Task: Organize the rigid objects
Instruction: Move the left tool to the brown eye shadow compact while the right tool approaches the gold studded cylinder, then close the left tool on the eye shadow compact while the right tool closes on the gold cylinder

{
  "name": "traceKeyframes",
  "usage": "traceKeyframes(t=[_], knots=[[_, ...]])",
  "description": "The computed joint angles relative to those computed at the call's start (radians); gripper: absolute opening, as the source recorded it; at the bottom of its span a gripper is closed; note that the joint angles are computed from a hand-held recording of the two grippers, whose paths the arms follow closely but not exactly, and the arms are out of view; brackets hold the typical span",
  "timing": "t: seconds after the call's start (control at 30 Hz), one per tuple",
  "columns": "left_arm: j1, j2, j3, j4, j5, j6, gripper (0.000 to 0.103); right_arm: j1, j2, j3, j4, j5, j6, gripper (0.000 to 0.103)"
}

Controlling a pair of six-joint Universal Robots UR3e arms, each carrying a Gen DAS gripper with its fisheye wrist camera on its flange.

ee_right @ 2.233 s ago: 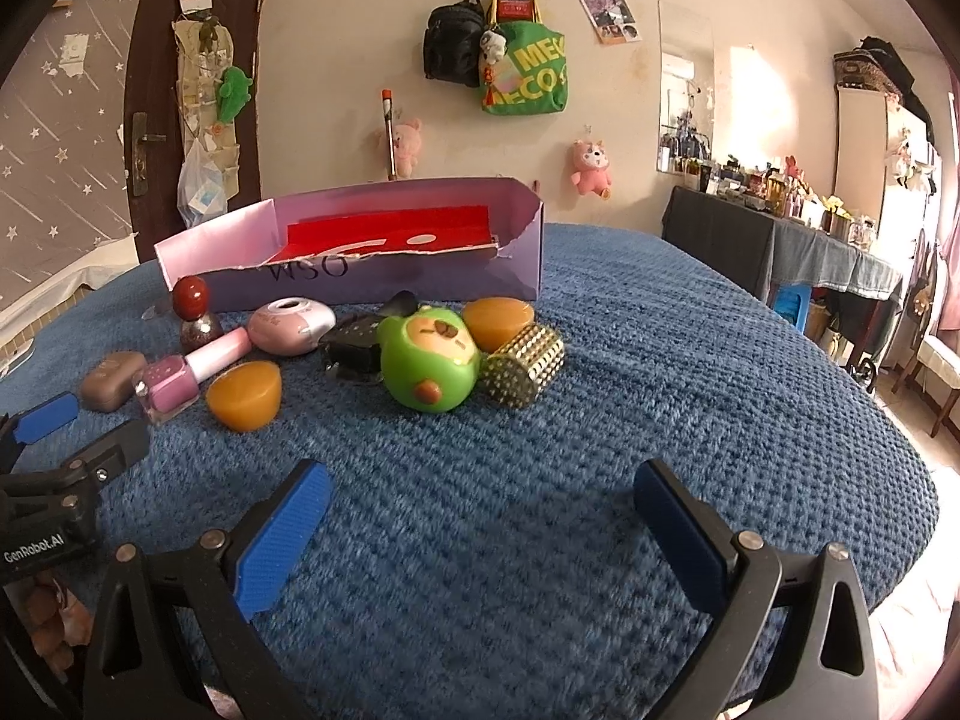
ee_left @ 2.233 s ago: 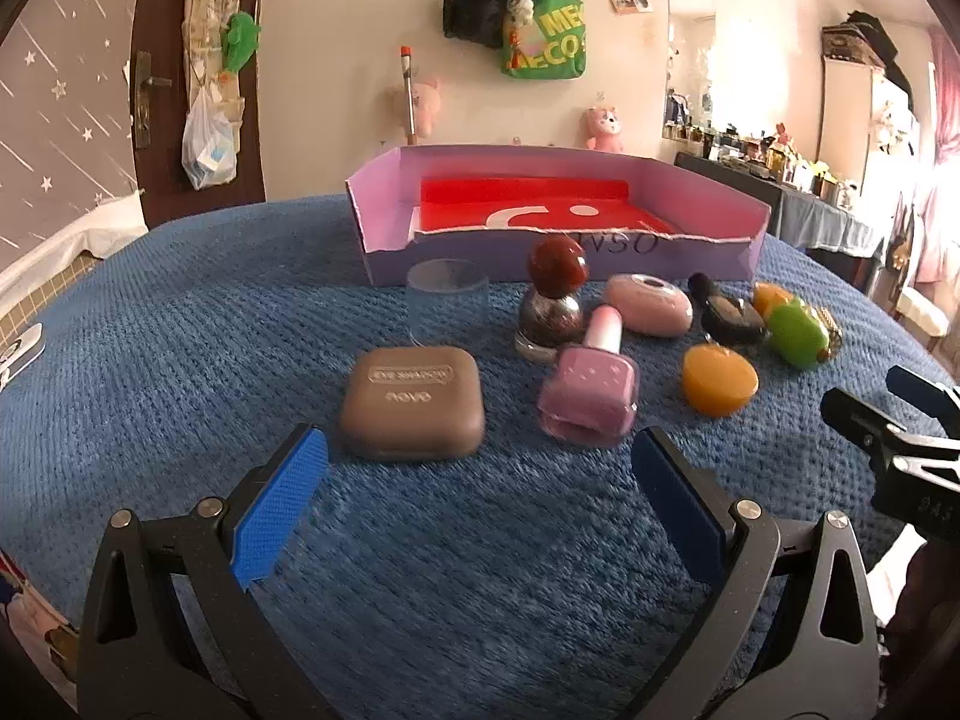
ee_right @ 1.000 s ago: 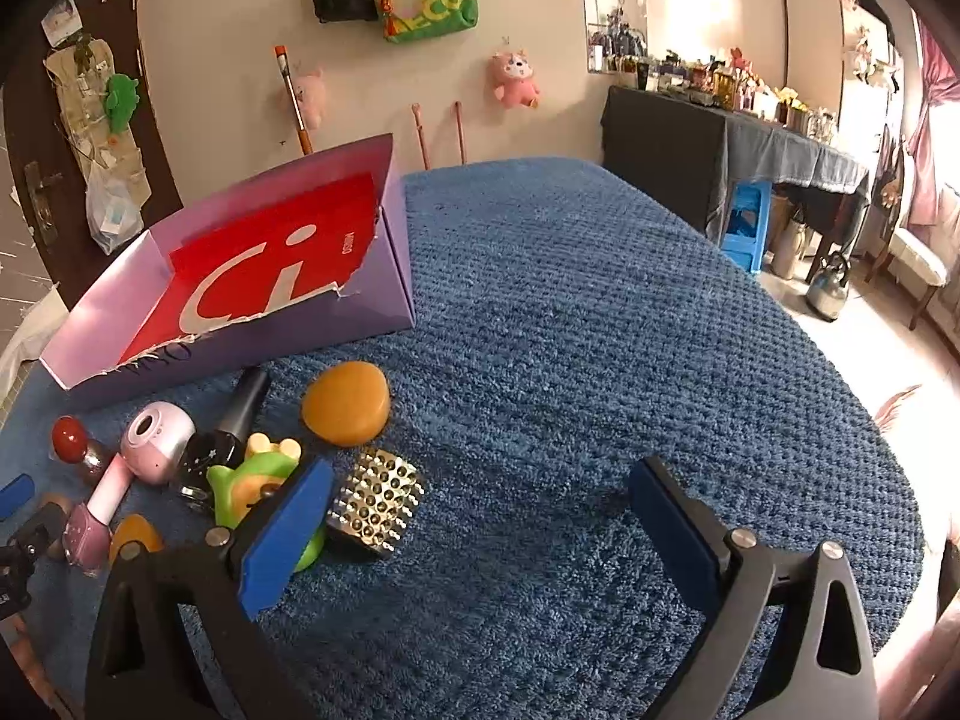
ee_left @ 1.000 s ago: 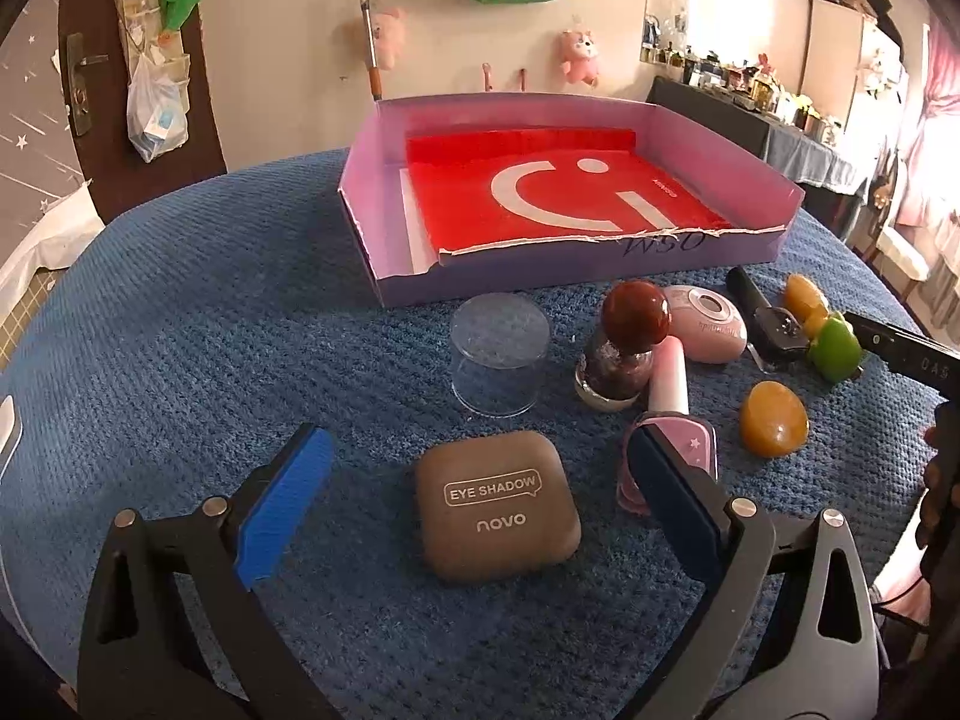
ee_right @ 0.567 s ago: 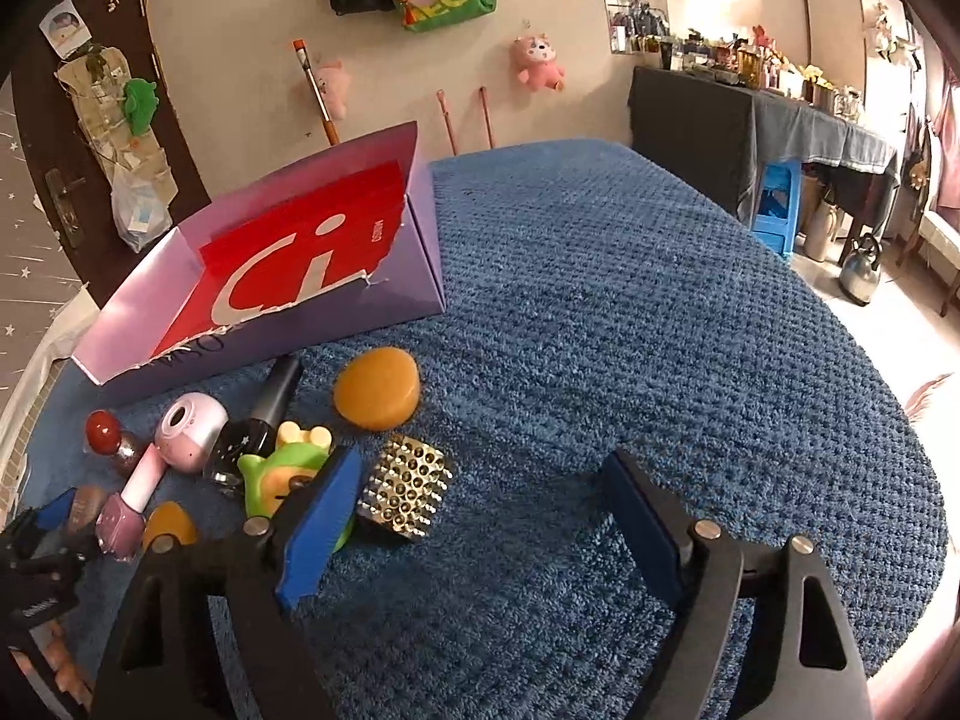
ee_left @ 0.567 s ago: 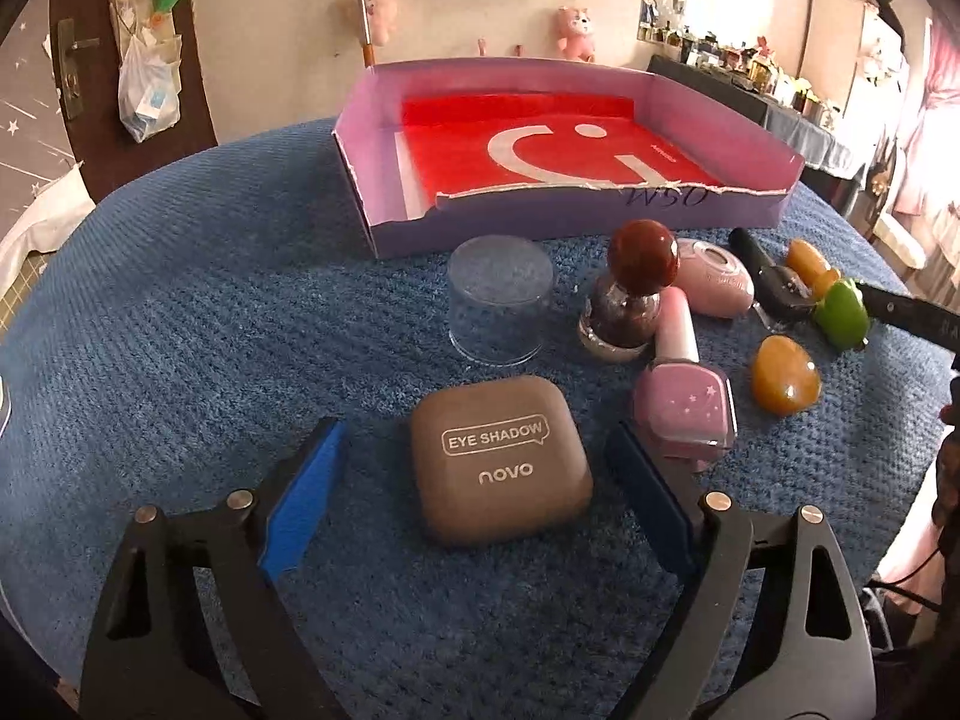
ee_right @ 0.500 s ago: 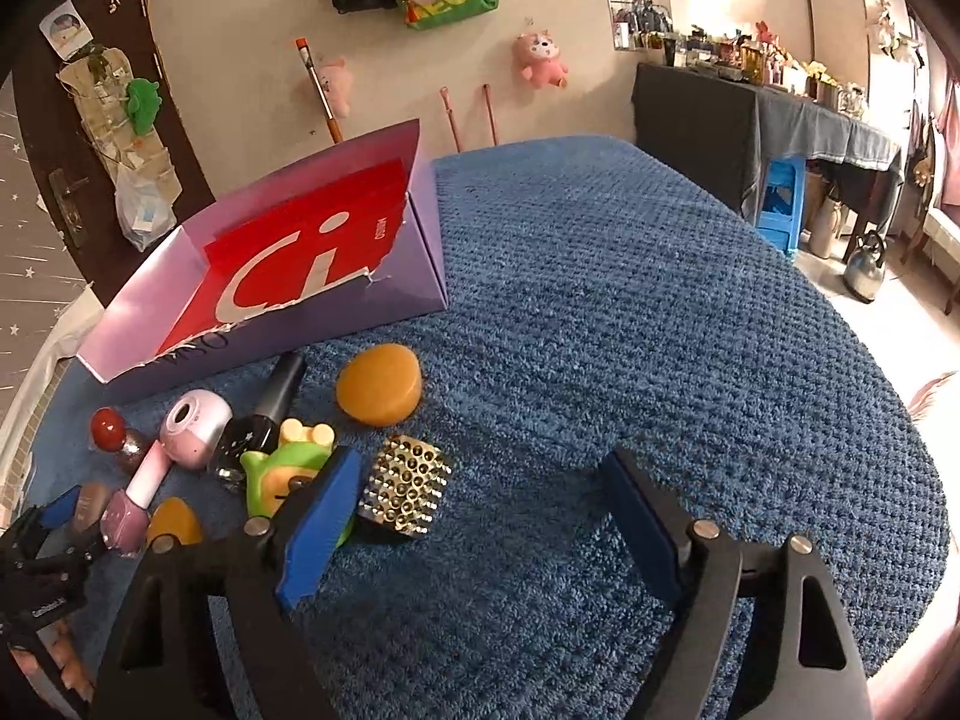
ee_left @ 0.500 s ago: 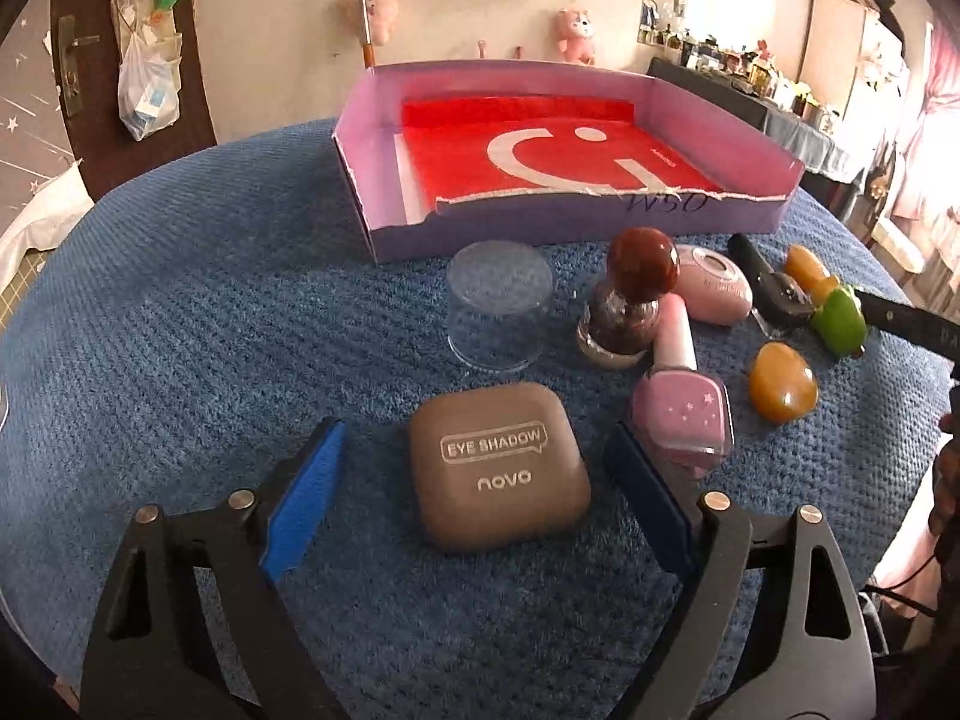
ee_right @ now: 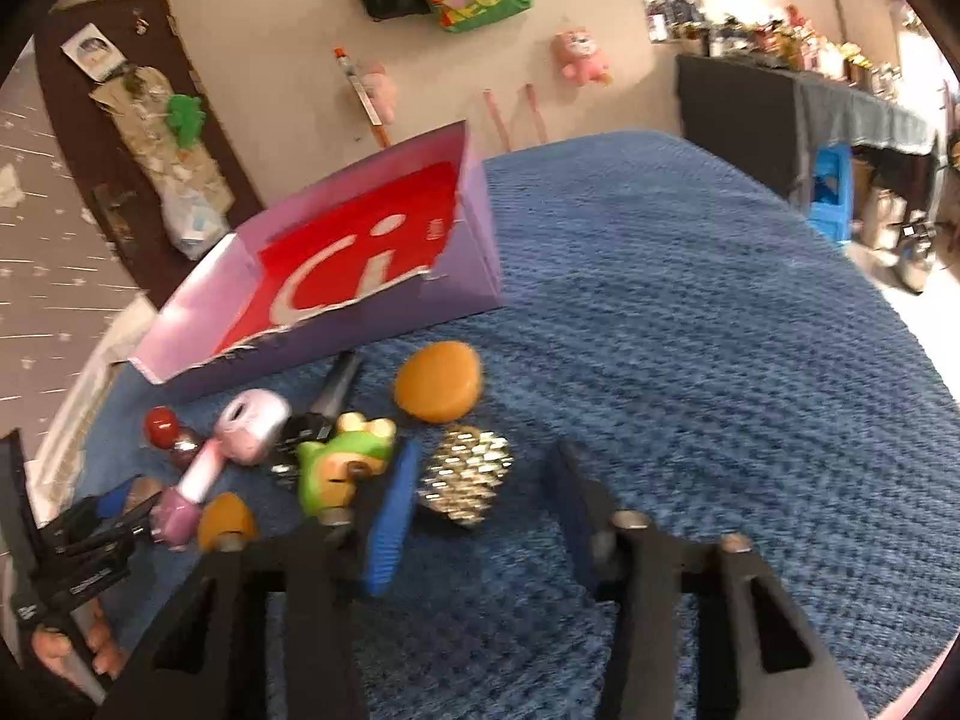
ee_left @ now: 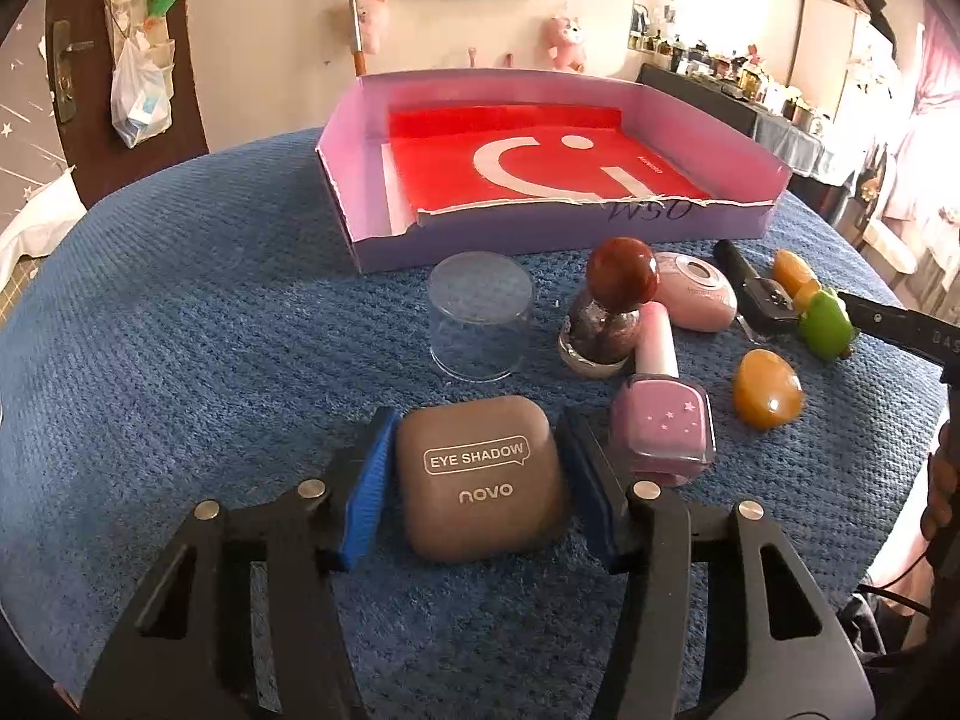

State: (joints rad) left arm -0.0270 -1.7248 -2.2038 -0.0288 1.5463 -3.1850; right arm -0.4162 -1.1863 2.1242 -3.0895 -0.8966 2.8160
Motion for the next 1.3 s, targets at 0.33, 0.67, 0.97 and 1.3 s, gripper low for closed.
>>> traceKeyframes(t=[0.33,0.67,0.97,1.3], knots=[[-0.005,0.057,-0.004,-0.001,-0.02,0.008,0.052,-0.06,-0.076,0.048,0.022,0.078,-0.054,0.029],[-0.011,0.066,0.007,0.003,-0.017,0.013,0.052,-0.052,-0.087,0.005,0.067,0.095,-0.051,0.028],[-0.011,0.078,0.043,0.007,-0.012,0.02,0.052,-0.041,-0.092,-0.037,0.088,0.112,-0.053,0.028],[-0.006,0.069,0.015,-0.004,-0.028,0.023,0.052,-0.045,-0.102,-0.013,0.095,0.094,-0.072,0.028]])
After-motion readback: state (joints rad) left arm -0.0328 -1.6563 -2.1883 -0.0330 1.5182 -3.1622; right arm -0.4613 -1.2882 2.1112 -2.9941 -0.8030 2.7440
